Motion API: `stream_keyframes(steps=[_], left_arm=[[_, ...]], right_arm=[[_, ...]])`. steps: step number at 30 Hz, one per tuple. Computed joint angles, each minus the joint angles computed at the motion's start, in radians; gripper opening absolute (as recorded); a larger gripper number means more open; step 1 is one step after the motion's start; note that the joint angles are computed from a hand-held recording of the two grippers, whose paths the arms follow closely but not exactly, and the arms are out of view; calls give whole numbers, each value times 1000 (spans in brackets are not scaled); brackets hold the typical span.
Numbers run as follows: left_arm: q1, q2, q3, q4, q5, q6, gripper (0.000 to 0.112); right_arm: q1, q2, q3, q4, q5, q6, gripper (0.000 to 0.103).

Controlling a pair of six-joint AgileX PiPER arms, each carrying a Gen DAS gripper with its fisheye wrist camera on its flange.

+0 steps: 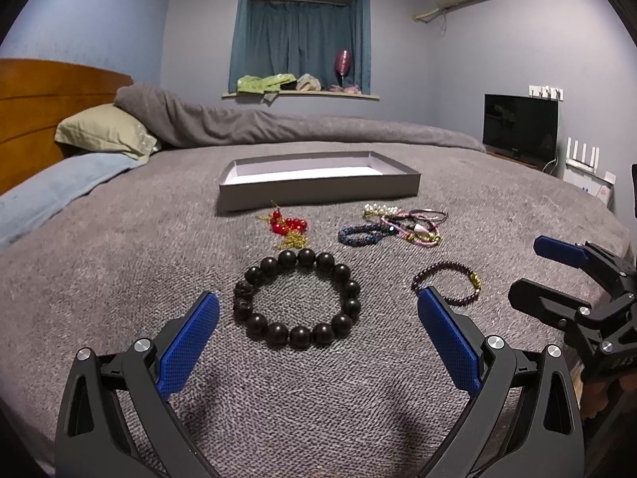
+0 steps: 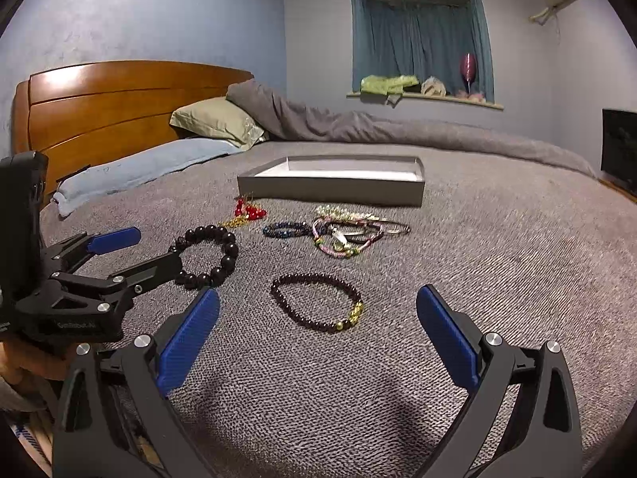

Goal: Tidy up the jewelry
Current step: 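Grasp the large black bead bracelet with the left tool while the right tool grasps the dark red bead bracelet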

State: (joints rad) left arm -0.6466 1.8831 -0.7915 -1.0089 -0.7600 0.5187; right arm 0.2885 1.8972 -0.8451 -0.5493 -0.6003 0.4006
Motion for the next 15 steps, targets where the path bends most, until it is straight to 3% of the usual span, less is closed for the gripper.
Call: stream_keyframes(steps=[8,11,15], left_arm=[[77,19,-86,-100,131,153,99],[100,40,-133,-171,176,250,97],[154,48,-163,-169,256,261,95]], right_arm=[[-6,26,-88,-179,134,209,98],[13,39,-109,-146,177,164,98],[15,51,-132,-162,196,161,98]])
